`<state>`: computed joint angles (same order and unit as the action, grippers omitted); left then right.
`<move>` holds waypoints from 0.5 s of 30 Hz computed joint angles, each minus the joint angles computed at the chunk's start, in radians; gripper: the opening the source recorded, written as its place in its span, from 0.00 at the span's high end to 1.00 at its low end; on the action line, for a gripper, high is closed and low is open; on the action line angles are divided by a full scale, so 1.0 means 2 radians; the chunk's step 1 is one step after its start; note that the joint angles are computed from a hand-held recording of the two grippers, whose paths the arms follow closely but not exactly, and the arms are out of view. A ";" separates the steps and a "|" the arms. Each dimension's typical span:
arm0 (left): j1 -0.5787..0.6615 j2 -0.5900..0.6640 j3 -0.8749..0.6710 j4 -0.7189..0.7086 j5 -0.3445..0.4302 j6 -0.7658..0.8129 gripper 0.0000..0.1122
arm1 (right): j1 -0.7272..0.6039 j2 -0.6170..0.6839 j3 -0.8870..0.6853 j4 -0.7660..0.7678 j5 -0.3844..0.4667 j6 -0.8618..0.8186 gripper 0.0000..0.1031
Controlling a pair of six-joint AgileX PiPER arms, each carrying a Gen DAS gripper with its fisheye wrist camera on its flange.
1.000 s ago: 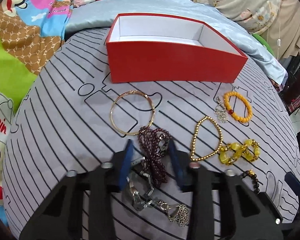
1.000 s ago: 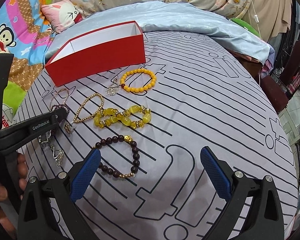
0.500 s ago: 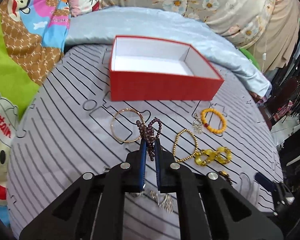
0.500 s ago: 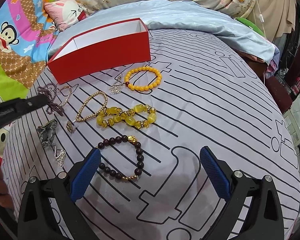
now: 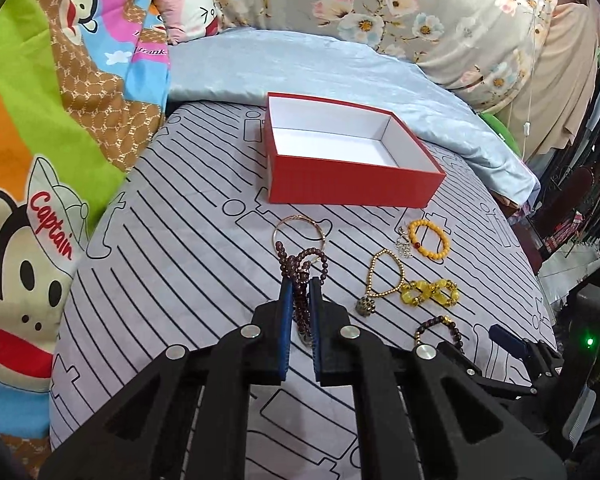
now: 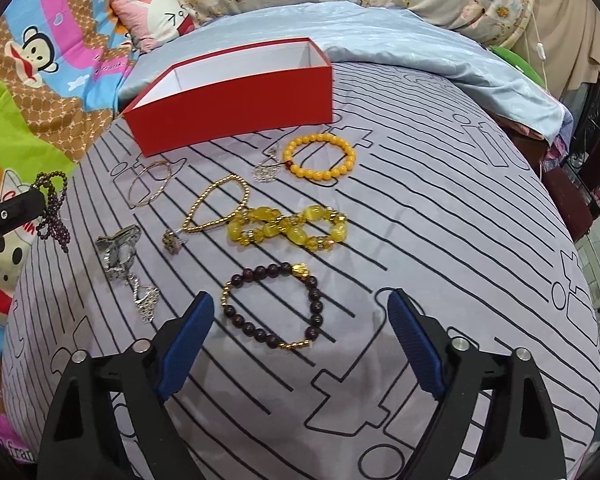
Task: Organize jewelry
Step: 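Carry the dark beads with the left tool while the right tool grasps the silver watch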
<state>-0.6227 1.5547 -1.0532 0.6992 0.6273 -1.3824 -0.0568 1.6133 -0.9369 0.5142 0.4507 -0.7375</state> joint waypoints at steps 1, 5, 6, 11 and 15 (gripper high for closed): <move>0.001 -0.001 0.002 0.000 0.000 -0.001 0.93 | 0.003 -0.001 0.001 0.002 0.003 -0.004 0.25; 0.008 -0.005 0.011 -0.003 -0.006 -0.001 0.93 | 0.017 -0.003 0.003 0.008 0.007 -0.013 0.36; 0.008 -0.006 0.015 -0.003 -0.008 -0.002 0.93 | 0.020 -0.003 0.003 0.009 0.010 -0.014 0.38; 0.009 -0.007 0.027 0.004 -0.008 -0.010 0.93 | 0.042 0.000 -0.004 0.031 0.030 -0.031 0.45; 0.019 -0.014 0.041 0.003 -0.013 -0.013 0.93 | 0.072 0.000 -0.006 0.048 0.033 -0.047 0.45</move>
